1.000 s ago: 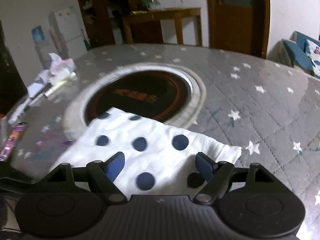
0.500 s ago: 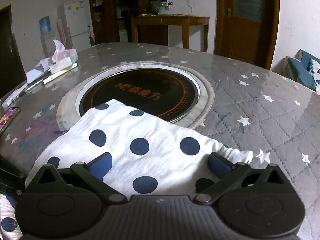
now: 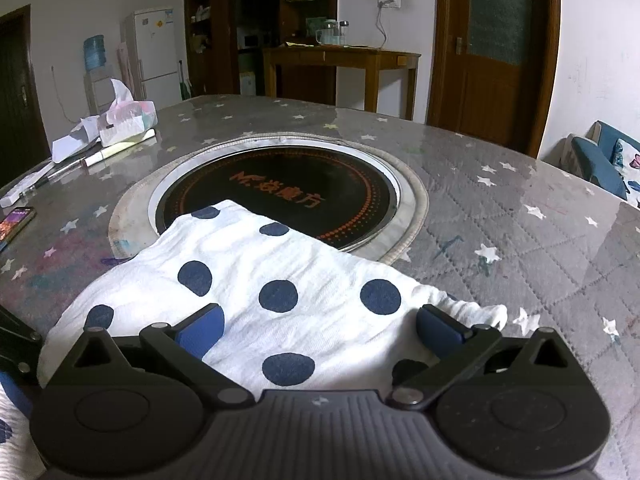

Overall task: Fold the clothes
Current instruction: 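Grasp the folded edge of the pants with the right gripper, then lift the held edge and fold the pants over again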

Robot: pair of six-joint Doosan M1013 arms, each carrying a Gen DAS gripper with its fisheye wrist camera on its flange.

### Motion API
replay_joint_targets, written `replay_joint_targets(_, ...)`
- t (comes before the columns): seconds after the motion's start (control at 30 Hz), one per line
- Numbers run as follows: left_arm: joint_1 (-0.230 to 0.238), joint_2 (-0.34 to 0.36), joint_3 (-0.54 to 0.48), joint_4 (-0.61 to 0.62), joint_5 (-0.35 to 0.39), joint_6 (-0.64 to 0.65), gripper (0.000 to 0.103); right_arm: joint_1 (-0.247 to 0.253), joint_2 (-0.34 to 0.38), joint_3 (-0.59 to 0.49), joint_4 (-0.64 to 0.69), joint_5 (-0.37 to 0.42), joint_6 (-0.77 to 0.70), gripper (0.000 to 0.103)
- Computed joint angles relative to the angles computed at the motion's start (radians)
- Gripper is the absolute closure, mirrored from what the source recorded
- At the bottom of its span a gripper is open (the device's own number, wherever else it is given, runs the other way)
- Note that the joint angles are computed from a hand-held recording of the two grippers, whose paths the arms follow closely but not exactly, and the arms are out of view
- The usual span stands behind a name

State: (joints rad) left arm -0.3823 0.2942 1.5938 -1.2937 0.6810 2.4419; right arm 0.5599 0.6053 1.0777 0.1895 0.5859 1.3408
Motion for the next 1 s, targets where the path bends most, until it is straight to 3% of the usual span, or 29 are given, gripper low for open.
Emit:
replay_joint_targets(0.13, 0.001, -0.005, 0.004, -0.011, -0.002, 0.01, 0.02, -0.001, 0.002, -0.008, -0.001, 0.017, -0.001, 0.0)
replay_joint_targets(0.2, 0.003, -0.008, 0.007, -0.02, -0.005, 0.017, 0.019, -0.003, 0.011, -0.042, -0.003, 0.073, 0.014, 0.0)
replay_joint_targets(0.5, 0.013, -0.023, 0.024, -0.07, -0.041, 0.047, 0.018, -0.013, 0.03, -0.128, -0.063, 0.144, 0.161, 0.0)
replay_joint_targets(0.63, 0.014, -0.018, 0.025, -0.042, -0.046, 0.003, 0.018, -0.02, 0.054, -0.15, -0.066, 0.197, 0.2, 0.0)
replay_joint_targets(1.0, 0.009, -0.013, 0.023, -0.008, -0.047, -0.03, 0.018, -0.008, 0.08, -0.236, -0.077, 0.255, 0.149, 0.0)
